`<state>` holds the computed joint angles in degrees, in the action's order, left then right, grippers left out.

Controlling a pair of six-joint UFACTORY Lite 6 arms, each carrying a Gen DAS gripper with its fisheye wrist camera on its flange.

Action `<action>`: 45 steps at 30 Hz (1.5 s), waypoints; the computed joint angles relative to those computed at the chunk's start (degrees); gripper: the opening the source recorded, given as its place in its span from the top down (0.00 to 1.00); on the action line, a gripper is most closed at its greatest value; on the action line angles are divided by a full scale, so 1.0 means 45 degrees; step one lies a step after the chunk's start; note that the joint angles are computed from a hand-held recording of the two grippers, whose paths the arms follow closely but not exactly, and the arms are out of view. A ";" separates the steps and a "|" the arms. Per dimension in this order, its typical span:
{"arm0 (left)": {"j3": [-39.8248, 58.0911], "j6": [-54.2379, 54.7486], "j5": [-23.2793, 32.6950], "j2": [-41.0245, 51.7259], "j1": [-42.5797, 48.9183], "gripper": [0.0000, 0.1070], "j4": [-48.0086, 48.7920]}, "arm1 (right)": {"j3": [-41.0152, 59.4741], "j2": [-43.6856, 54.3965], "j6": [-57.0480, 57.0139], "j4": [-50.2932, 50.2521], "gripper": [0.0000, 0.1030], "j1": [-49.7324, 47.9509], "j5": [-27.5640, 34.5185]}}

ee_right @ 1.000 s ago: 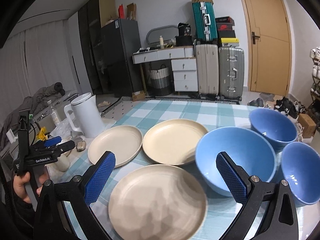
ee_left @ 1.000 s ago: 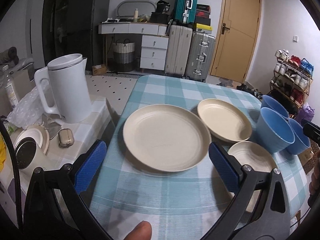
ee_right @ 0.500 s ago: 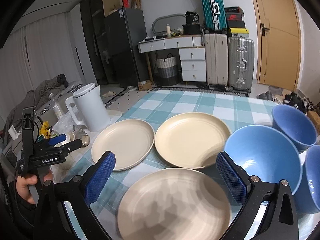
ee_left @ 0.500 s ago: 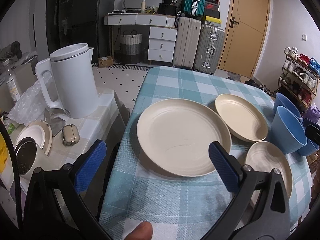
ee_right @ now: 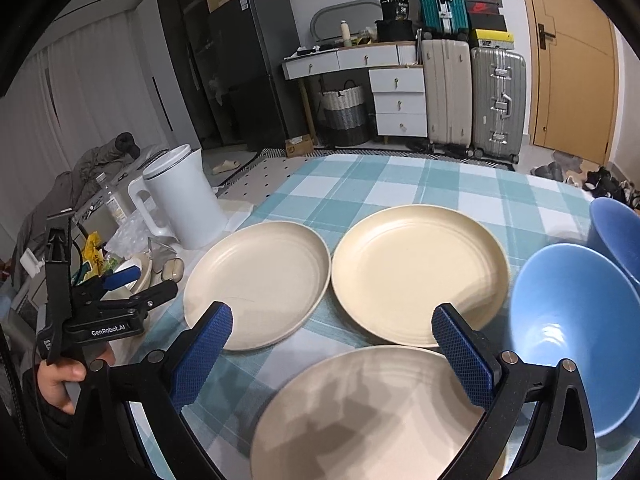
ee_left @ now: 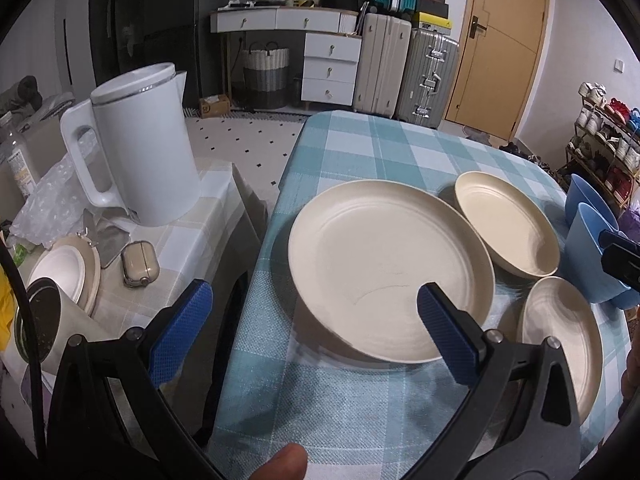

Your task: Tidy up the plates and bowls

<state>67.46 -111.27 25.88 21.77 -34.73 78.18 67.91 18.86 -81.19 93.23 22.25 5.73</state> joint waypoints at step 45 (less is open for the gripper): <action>0.3556 0.8981 -0.2927 0.4004 0.2565 0.71 -0.7822 | 1.0177 0.8817 1.5810 -1.4670 0.68 0.0597 0.3729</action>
